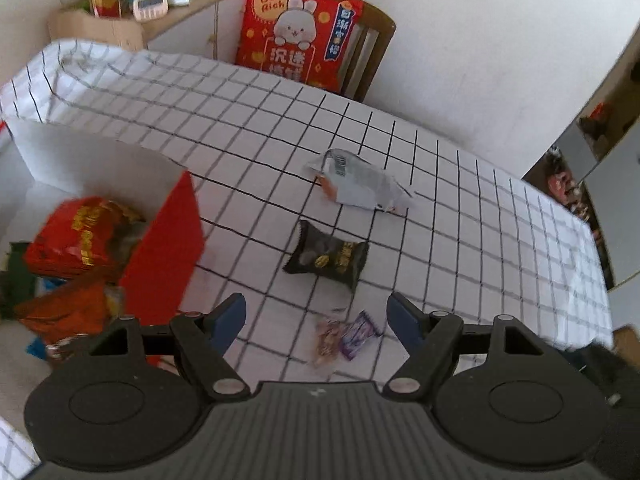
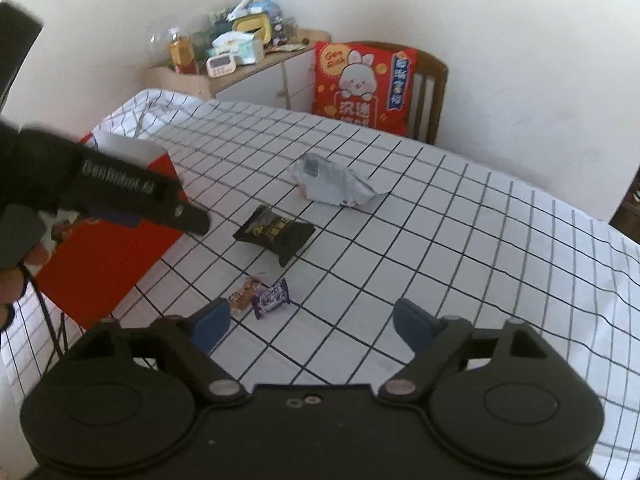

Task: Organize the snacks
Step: 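Grasp the black snack packet with the left tool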

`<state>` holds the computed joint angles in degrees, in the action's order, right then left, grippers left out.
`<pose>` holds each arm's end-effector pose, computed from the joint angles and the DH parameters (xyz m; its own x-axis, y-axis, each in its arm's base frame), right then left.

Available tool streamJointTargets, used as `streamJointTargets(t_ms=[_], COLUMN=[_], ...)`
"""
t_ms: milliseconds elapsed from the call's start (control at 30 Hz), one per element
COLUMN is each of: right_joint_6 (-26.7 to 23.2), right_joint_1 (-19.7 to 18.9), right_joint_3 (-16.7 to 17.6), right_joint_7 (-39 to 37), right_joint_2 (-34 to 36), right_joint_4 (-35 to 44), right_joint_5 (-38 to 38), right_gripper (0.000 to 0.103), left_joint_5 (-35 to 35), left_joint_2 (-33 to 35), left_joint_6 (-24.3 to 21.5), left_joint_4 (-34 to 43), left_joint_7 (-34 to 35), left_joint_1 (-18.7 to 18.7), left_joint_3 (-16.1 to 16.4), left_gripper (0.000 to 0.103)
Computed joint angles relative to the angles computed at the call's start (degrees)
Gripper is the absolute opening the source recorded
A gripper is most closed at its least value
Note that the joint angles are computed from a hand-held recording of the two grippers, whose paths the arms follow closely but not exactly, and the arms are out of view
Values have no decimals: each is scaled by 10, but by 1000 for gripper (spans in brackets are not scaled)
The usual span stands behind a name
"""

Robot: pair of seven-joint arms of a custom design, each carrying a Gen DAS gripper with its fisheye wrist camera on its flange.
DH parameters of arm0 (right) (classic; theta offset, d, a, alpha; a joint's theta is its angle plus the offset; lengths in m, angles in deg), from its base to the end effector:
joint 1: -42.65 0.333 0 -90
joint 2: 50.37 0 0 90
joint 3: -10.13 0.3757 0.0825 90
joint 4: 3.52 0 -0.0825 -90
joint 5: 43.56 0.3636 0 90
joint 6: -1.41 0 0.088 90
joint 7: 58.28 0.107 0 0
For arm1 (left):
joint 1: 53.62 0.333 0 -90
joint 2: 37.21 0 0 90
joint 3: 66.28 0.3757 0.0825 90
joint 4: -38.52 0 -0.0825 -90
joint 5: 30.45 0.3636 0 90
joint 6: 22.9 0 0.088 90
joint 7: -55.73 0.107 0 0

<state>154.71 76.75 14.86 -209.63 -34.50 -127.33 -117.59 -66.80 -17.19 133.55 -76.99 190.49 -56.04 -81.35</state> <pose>0.4303 0.3812 0.3516 -0.2157 -0.9646 -0.1519 -0.7397 0.2630 -0.6194 0.6156 -0.1551 0.3872 -0.5266 -0.8231 0.2129 -0.7897 0.3808 -0.4811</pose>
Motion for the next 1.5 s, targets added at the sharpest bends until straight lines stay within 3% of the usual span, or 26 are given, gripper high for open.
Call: streamJointTargets(t_ms=[367, 533, 833, 1067, 1200, 1367, 1500], right_joint_6=[93, 135, 192, 226, 248, 286, 310], right_joint_1=[-18, -20, -21, 33, 55, 114, 147], right_joint_3=[-27, -42, -65, -135, -163, -235, -271], right_joint_7=[-99, -176, -306, -308, -317, -287, -291], right_joint_2=[64, 88, 116, 133, 140, 148, 155], right_joint_4=[44, 60, 68, 75, 72, 59, 52], right_joint_5=[22, 59, 149, 180, 202, 225, 246], right_gripper=[72, 59, 52, 48, 44, 36, 32], left_joint_5=[81, 104, 139, 165, 172, 176, 178], left_joint_2=[90, 132, 189, 214, 211, 199, 185], left_joint_6=[-88, -132, -164, -173, -154, -135, -109], left_joint_4=[117, 178, 249, 273, 263, 240, 210], left_joint_7=[-186, -262, -333, -352, -335, -304, -269], left_joint_1=[-38, -43, -55, -61, -61, -60, -60], left_joint_3=[31, 34, 32, 33, 28, 22, 16], left_gripper=[77, 77, 76, 75, 73, 60, 53])
